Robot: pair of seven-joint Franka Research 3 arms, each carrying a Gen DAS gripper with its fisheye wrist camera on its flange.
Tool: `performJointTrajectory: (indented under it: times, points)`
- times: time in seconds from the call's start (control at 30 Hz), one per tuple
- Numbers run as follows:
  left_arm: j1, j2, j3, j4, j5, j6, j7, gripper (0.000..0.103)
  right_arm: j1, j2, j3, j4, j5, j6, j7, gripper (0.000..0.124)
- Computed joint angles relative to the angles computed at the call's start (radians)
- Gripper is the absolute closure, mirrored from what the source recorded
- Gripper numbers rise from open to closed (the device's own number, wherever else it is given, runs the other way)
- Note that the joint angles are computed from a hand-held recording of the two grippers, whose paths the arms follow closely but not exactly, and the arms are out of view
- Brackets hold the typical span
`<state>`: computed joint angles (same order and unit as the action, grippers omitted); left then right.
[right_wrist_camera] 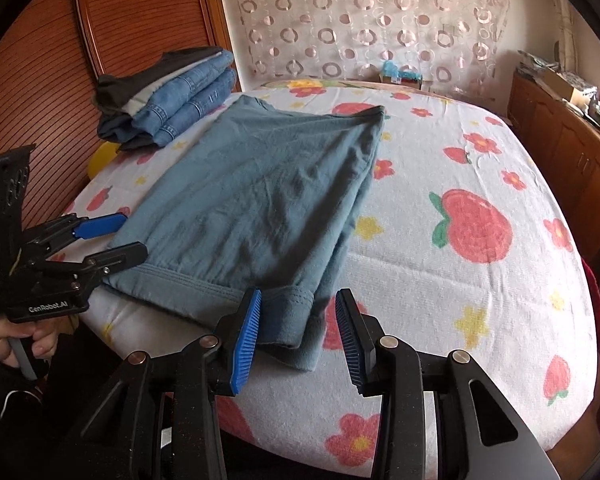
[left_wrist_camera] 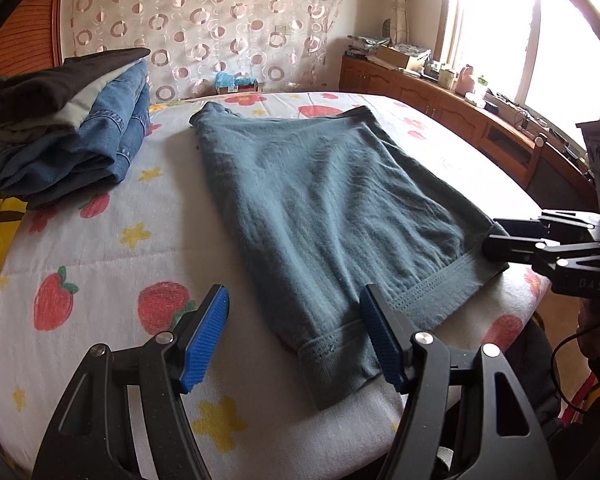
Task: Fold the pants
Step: 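Grasp the folded shorts edge with the left gripper while the right gripper grasps it too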
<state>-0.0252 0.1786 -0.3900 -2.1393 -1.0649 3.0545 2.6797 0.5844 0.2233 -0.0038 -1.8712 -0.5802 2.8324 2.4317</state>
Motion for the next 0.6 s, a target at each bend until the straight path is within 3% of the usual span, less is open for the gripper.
performJointTrajectory:
  times: [0.23,0.37,0.47,0.6]
  points:
    - [-0.014,-0.040,0.025,-0.022,-0.086,-0.053,0.069,0.036,-0.004,-0.001,0.006,-0.015,0.037,0.004,-0.008,0.084]
    - [-0.039,-0.051,0.065,-0.029,-0.123,-0.103,0.081,0.046,0.000,-0.001,0.002,-0.017,0.029,0.008,-0.005,0.084]
    - [-0.054,-0.064,0.087,-0.037,-0.149,-0.145,0.107,0.065,0.006,-0.001,-0.002,-0.016,0.013,0.005,0.004,0.084]
    - [-0.083,-0.074,0.108,-0.048,-0.147,-0.143,0.110,0.068,0.010,-0.002,-0.006,-0.021,-0.009,0.013,0.016,0.084]
